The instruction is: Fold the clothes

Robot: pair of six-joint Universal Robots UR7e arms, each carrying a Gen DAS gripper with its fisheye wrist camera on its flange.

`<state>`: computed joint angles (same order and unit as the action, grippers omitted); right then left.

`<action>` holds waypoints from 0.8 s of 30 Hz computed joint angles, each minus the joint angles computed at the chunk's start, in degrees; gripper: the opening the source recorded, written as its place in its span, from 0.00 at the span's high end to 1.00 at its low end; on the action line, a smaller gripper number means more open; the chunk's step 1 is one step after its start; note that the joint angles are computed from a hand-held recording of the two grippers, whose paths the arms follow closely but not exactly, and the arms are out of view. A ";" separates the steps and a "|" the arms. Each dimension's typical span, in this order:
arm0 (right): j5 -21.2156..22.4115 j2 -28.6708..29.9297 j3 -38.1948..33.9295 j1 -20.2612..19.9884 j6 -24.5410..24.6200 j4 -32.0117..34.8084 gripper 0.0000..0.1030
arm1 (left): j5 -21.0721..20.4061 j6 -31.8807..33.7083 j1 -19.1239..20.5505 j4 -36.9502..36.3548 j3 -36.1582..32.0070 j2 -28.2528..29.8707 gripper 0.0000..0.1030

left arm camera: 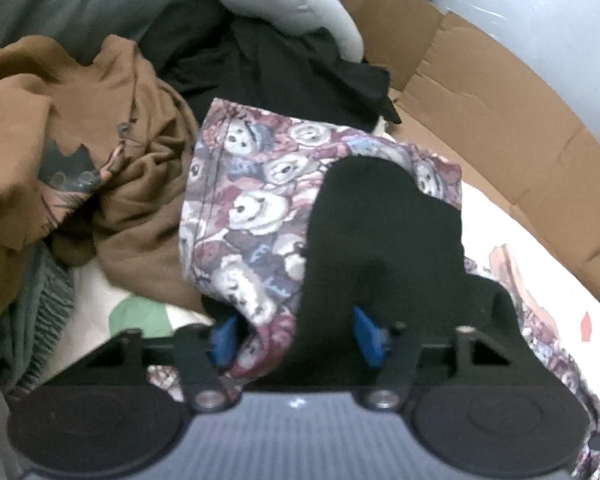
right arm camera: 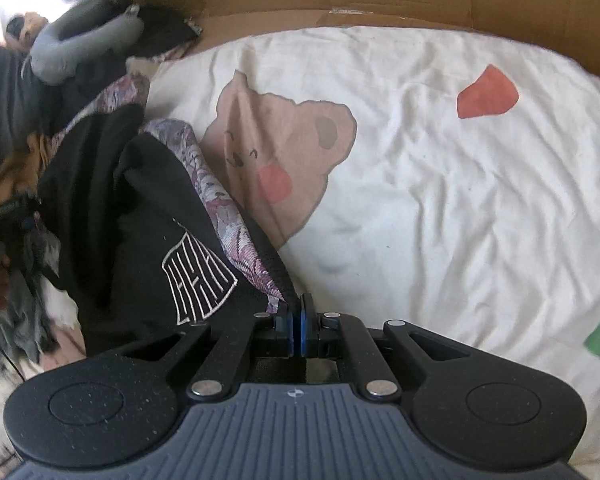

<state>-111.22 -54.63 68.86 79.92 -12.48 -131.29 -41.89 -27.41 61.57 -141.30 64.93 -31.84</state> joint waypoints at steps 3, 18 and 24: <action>-2.28 -0.92 0.08 0.91 0.77 1.09 1.00 | -0.46 -0.70 -0.67 1.06 1.28 -1.18 0.79; -3.68 -2.31 -0.27 2.34 0.51 1.52 1.00 | -1.19 -11.62 -6.02 5.66 21.58 -17.02 0.95; -2.86 -3.02 1.67 2.61 -3.32 -1.28 1.00 | 0.21 -26.57 -8.67 9.79 30.49 -24.01 0.95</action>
<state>-114.08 -57.65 70.53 82.54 -15.80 -132.57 -41.68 -53.98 52.90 -131.51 95.43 -55.85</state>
